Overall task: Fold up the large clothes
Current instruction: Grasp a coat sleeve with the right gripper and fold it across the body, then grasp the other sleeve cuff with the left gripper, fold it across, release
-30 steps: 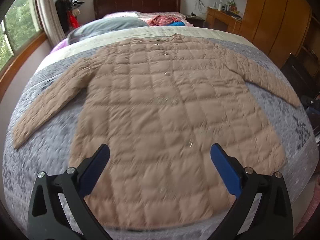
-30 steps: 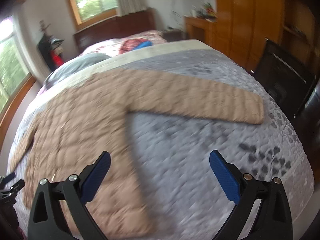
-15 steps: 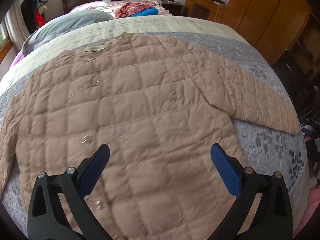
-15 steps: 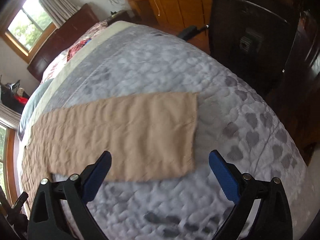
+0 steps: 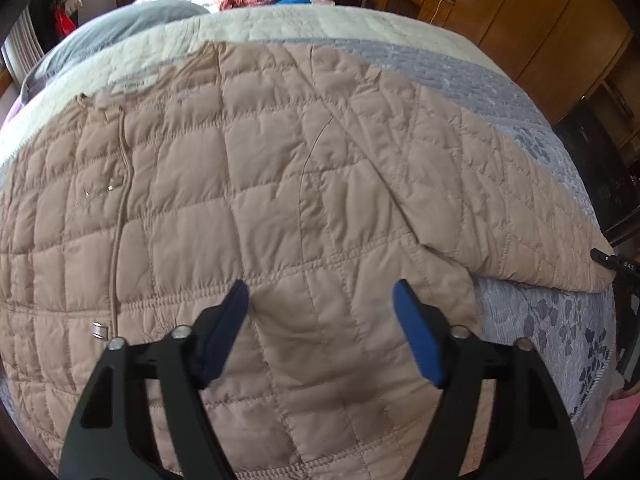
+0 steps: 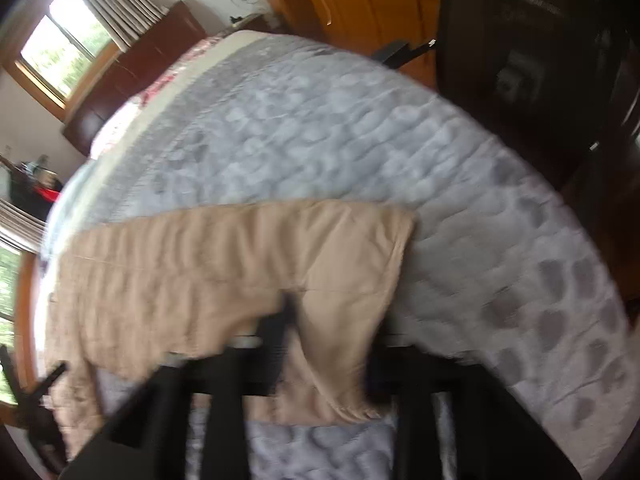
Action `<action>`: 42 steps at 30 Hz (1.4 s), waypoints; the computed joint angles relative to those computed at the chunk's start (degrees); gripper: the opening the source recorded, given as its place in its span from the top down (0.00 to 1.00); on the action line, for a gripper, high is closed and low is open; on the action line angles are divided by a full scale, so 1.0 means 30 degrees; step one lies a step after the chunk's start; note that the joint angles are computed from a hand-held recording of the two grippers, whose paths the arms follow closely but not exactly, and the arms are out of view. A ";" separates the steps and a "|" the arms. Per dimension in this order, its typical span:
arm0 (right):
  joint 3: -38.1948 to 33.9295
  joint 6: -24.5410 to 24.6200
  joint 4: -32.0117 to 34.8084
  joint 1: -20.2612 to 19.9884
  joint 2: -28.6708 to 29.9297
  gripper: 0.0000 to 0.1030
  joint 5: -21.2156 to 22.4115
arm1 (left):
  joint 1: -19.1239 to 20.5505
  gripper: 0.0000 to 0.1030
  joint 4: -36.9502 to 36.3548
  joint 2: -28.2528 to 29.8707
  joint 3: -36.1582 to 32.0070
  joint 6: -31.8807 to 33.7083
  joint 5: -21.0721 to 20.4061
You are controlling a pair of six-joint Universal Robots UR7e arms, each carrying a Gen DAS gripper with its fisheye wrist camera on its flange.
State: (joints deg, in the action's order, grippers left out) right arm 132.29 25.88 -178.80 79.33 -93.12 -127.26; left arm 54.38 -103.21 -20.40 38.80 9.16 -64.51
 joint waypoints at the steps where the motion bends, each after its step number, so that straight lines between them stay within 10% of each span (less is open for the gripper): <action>1: -0.0066 0.0105 -0.0200 0.0078 0.0092 0.92 0.0211 | 0.0095 0.33 0.0182 0.0135 -0.0248 -0.0078 -0.0150; 8: -0.2345 -0.2290 -0.2377 0.3395 0.2663 0.92 -0.0629 | 0.0526 0.43 0.0156 -0.0188 -0.0401 0.0000 -0.1311; 18: -0.8875 -0.3990 0.1419 0.5672 0.8852 0.92 -0.1901 | 0.0843 0.53 -0.0025 -0.1206 0.0401 0.0588 -0.1807; 25: -1.0492 -0.4136 0.2452 0.5021 1.0468 0.85 0.0949 | 0.0923 0.53 0.0115 -0.1041 0.0003 0.0770 -0.1725; 30: -0.8593 -0.5034 -0.0881 0.4652 0.9294 0.67 0.3898 | 0.0839 0.45 0.0519 -0.0774 -0.0474 0.0471 -0.2261; 37: -0.6352 -0.2016 -0.3324 0.5284 0.7967 0.67 -0.3578 | 0.0112 0.30 0.0907 -0.0654 -0.0052 0.0508 -0.5331; 42: -0.4943 -0.0602 -0.3427 0.4318 0.6766 0.67 -0.3544 | -0.0687 0.26 0.0104 -0.0097 0.0549 -0.0041 -0.4344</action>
State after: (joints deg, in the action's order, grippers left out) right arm 117.46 24.07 -189.08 92.28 -72.82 -137.89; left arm 52.32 -102.89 -20.69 40.45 9.04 -77.54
